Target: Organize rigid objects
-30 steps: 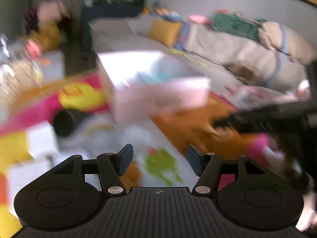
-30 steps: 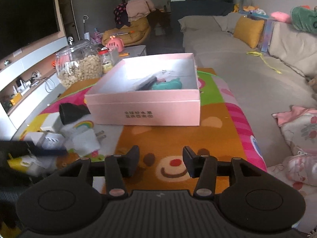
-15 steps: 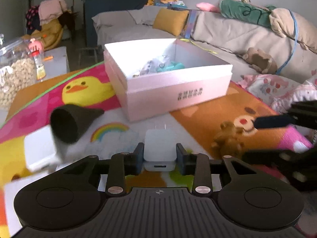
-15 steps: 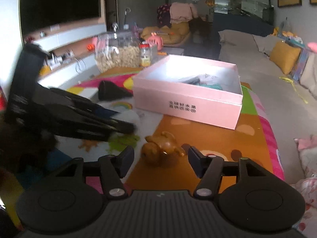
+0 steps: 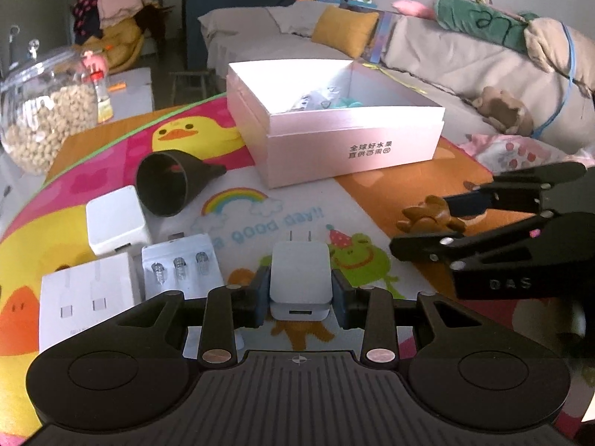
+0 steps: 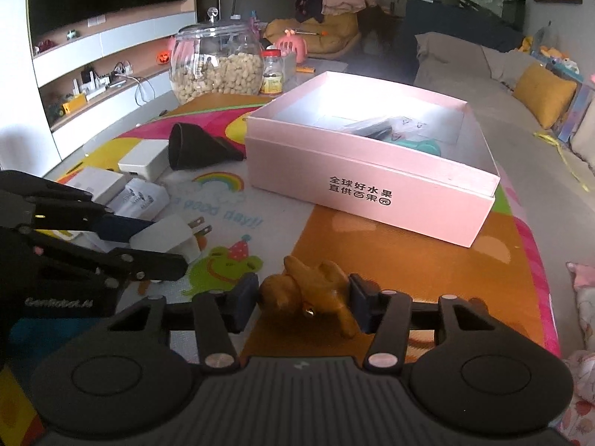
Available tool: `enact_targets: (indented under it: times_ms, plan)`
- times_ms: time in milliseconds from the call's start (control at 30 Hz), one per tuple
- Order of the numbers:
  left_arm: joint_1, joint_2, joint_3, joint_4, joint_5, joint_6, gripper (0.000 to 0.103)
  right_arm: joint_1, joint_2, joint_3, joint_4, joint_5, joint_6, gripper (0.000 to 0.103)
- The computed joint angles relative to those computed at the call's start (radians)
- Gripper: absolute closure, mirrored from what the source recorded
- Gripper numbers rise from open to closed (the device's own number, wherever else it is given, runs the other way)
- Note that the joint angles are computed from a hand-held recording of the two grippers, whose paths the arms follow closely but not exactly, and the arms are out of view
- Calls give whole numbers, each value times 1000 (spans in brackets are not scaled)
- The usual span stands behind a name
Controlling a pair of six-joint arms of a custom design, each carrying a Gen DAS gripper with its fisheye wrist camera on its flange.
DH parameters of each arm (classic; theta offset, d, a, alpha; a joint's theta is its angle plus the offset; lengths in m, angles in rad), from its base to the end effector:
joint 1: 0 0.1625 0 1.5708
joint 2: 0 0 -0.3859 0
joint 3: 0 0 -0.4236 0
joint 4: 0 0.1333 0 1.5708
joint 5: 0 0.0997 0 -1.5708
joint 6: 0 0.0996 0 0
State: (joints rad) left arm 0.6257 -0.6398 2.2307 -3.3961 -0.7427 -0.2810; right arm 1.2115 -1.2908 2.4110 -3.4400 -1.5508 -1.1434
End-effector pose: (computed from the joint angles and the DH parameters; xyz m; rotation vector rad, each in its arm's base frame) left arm -0.2143 -0.4098 -0.0730 0.6805 2.3635 -0.8576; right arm -0.0252 -0.4519 0.1470 0.9810 -2.3464 0.7478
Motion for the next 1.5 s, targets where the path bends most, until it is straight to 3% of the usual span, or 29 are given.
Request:
enact_targets:
  times_ms: [133, 267, 500, 667, 800, 933, 1067, 1133, 1233, 1333, 1433, 1500]
  plan:
    - [-2, -1, 3, -4, -5, -7, 65, -20, -36, 30, -18, 21, 7, 51]
    - [-25, 53, -8, -74, 41, 23, 65, -34, -61, 55, -55, 30, 18, 51]
    - [-13, 76, -14, -172, -29, 119, 66, -40, -79, 71, -108, 21, 39, 51]
    - [-20, 19, 17, -278, -94, 141, 66, -55, -148, 84, -55, 78, 77, 51]
    - [14, -36, -69, -323, -124, 241, 66, 0, -140, 22, -80, 114, 171, 51]
    - [40, -46, -198, -337, -133, 348, 67, 71, -111, -110, -8, 110, 331, 51]
    - [113, -49, -337, -169, -247, 255, 67, 100, -58, -244, 104, 137, 409, 50]
    - [134, -27, -376, -150, -261, 256, 66, 111, -32, -282, 112, 106, 443, 50]
    - [134, -28, -346, -181, -231, 302, 66, 82, -49, -272, 136, 134, 467, 47]
    - [117, -57, -248, -290, -158, 317, 66, 48, -57, -223, 88, 130, 437, 47]
    - [76, -93, -121, -367, -12, 277, 66, 31, -44, -179, 36, 97, 369, 47]
    - [46, -120, -31, -352, 100, 174, 66, 28, -44, -151, 45, 80, 323, 47]
